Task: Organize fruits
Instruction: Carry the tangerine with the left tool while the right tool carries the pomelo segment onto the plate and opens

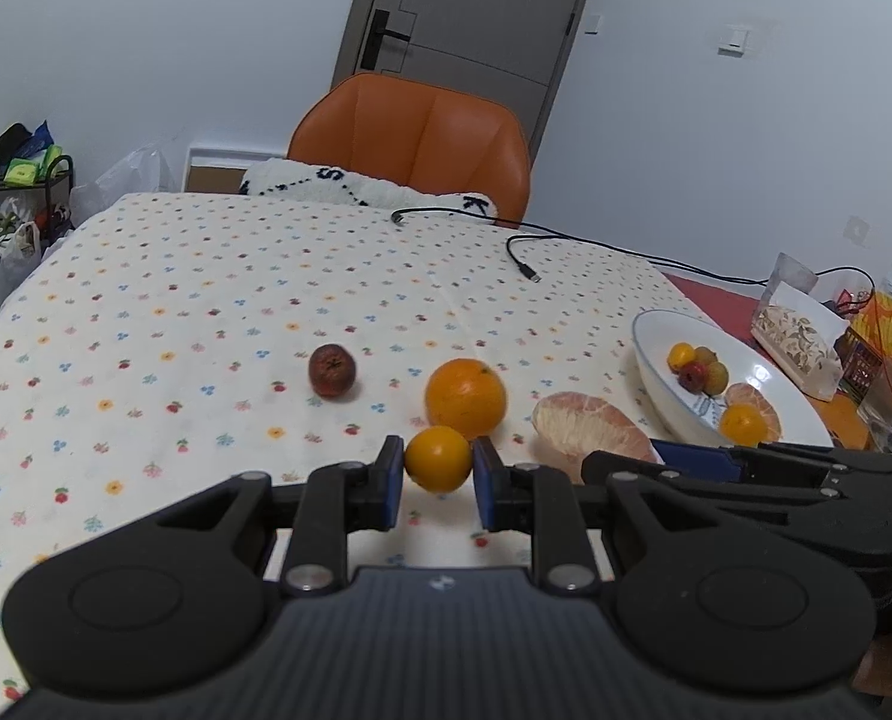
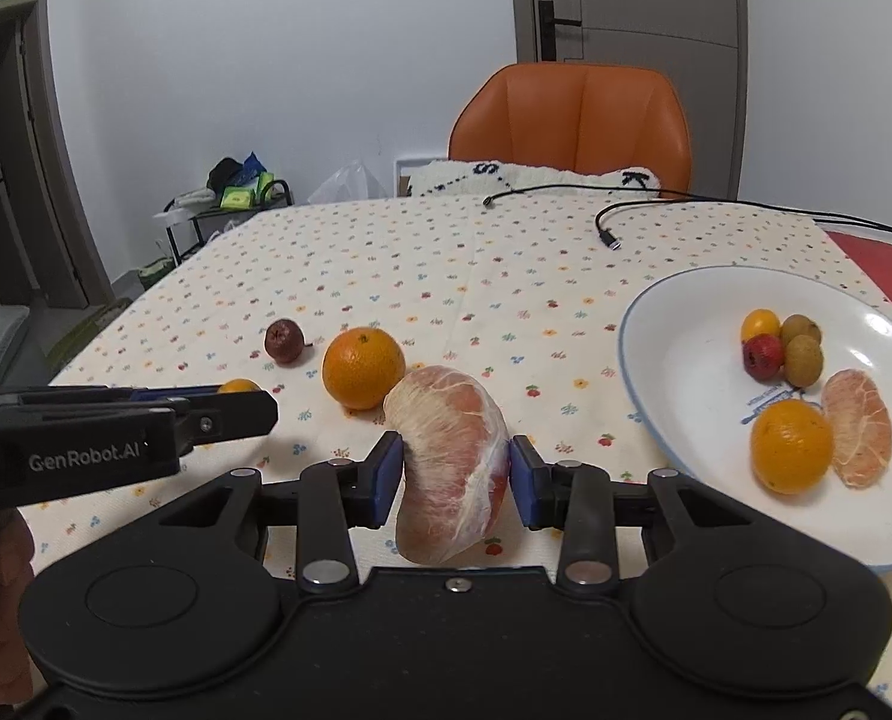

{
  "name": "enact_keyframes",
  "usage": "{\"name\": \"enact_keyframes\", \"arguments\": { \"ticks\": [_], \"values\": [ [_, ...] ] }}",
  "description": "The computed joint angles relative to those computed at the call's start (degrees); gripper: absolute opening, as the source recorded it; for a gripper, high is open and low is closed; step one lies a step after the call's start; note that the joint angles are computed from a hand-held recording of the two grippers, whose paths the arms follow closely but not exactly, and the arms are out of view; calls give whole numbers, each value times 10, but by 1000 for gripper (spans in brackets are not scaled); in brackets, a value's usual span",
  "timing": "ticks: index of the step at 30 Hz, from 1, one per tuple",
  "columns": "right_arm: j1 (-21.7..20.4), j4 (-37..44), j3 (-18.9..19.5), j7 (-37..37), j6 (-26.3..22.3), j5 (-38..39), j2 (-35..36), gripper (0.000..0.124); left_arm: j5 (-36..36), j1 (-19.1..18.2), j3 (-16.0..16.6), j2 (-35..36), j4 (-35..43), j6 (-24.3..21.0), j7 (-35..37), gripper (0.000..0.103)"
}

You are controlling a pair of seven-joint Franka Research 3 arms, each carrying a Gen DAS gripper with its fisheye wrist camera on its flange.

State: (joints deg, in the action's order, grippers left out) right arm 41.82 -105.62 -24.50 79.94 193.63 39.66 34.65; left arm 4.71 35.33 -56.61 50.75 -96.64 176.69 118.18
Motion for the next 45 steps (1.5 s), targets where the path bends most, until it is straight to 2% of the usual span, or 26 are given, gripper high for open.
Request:
{"name": "enact_keyframes", "arguments": {
  "ticks": [12, 19, 26, 32, 45],
  "values": [
    [-74, -50, 91, -55, 76, 31, -54, 36, 26, 4, -25, -1, -16, 14, -4, 23],
    [-147, -85, 166, -70, 123, 34, -86, 36, 47, 0, -35, -5, -24, 22, -14, 23],
    [-210, -114, 223, -73, 158, 31, -104, 36, 71, -9, -37, -9, -29, 31, -29, 23],
    [-237, -137, 236, -67, 180, 36, -116, 36, 85, -26, -34, -9, -23, 31, -37, 23],
    [-265, -166, 235, -62, 204, 73, -124, 36, 92, -64, -28, 2, -2, 24, -28, 23]
  ]
}}
